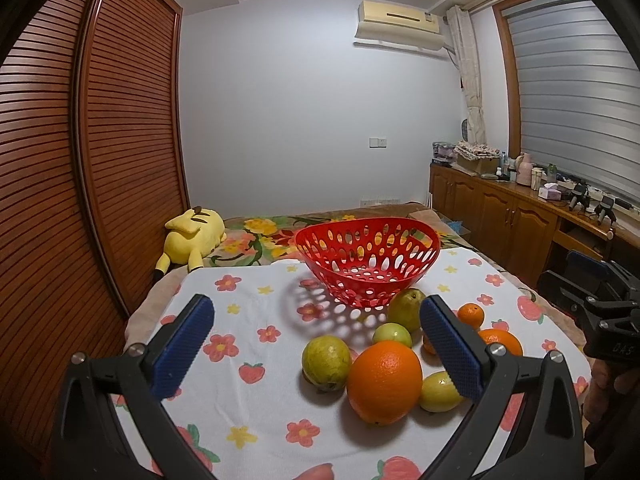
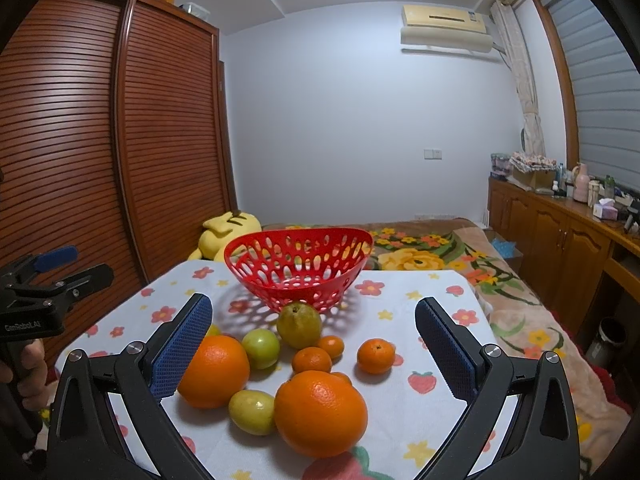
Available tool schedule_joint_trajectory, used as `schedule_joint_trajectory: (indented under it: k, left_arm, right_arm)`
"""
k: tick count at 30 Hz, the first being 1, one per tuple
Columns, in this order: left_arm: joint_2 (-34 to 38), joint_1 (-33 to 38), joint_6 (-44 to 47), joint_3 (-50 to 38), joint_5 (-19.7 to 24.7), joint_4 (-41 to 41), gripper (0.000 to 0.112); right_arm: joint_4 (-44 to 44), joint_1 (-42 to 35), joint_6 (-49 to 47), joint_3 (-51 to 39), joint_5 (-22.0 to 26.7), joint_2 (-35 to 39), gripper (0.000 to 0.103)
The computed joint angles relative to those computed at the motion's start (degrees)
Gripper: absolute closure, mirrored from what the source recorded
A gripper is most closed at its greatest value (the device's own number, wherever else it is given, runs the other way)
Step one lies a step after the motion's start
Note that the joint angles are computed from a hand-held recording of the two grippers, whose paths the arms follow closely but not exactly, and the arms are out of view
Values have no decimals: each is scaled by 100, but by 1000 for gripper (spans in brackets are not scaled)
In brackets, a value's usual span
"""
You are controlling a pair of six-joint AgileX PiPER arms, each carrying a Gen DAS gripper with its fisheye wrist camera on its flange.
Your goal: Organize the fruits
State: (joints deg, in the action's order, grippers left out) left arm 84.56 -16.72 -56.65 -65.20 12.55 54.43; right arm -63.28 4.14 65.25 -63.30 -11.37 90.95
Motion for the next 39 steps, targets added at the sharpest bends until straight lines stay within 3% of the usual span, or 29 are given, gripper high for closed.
schedule_joint_trajectory:
  k: [20,29,39]
  left_arm:
    - [3,-35,-320,21,37,338,9]
    - [7,35,119,-18,-36,-93,9]
    - [-2,-29,-266,55,-8,282,9]
  right_arm:
    - [-128,-8,125,-9,-3,2,0]
    - [-301,-12,287,-20,-19,22,0]
    - [-439,-16,404,-30,-43,64,0]
